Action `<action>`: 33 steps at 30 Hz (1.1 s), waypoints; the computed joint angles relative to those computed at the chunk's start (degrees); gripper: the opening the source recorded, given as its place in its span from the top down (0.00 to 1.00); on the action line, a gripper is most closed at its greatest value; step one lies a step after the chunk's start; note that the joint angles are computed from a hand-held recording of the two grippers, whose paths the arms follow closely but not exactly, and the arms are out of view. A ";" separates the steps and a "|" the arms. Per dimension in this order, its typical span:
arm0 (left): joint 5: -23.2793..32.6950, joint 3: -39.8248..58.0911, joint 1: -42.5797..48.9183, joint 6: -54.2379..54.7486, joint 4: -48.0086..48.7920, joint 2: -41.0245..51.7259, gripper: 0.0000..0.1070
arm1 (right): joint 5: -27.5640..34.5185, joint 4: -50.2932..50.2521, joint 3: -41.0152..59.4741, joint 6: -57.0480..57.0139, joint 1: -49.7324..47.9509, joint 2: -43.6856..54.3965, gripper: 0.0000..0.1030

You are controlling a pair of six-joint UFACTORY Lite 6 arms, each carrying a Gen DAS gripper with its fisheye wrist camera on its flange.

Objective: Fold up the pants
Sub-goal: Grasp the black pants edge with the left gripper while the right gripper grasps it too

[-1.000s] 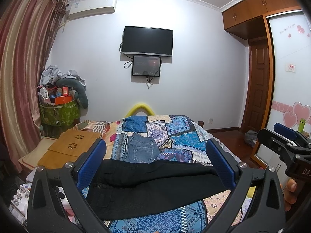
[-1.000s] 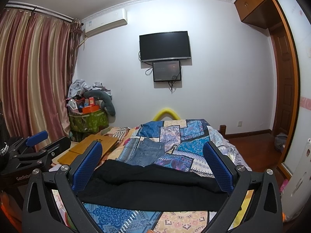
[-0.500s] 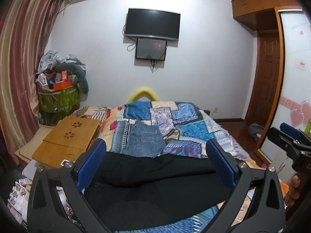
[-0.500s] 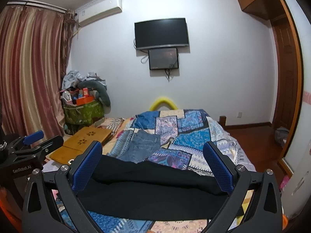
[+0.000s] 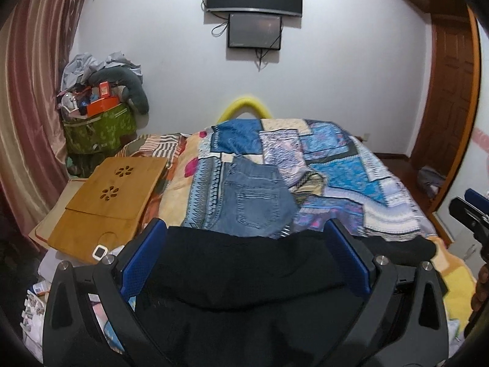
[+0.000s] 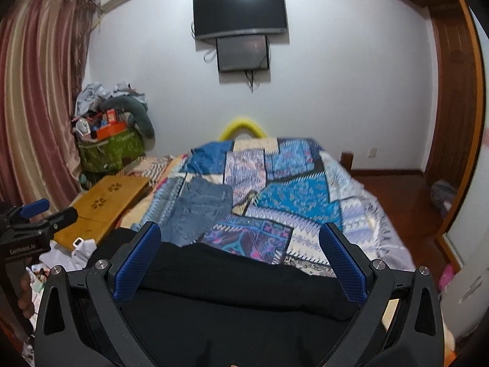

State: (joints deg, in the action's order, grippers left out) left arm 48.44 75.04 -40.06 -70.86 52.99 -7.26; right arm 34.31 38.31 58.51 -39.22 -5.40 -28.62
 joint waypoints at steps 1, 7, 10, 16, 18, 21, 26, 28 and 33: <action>-1.99 0.53 2.47 1.13 -0.30 2.16 0.04 | 1.17 3.65 0.51 -3.53 -1.43 2.26 0.00; -12.02 4.61 15.76 10.64 -6.04 12.56 0.04 | 2.68 10.04 6.08 -12.40 -4.16 15.32 0.00; -15.11 9.65 22.31 18.16 -11.45 19.94 0.04 | 2.70 5.67 10.43 -10.87 -3.77 21.61 0.00; -13.92 22.35 31.82 31.23 -17.24 35.42 0.04 | 4.78 -4.83 21.54 -4.18 -1.92 34.58 0.00; -14.15 24.56 34.03 34.17 -18.49 38.65 0.04 | 5.48 -6.40 27.88 -3.94 -0.76 41.06 0.00; -14.97 27.89 37.74 42.04 -26.85 43.51 0.11 | 7.38 -9.20 33.54 -4.82 0.99 47.28 0.00; -12.87 32.89 41.92 53.68 -42.11 51.09 0.33 | 13.55 -10.67 38.93 -4.73 3.28 54.57 0.02; -11.46 34.84 42.66 55.95 -45.37 53.93 0.35 | 13.69 -11.07 39.38 -5.44 4.07 56.03 0.03; -12.34 34.40 44.77 62.94 -56.13 55.80 0.48 | 14.06 -15.11 42.13 -4.42 6.30 60.50 0.17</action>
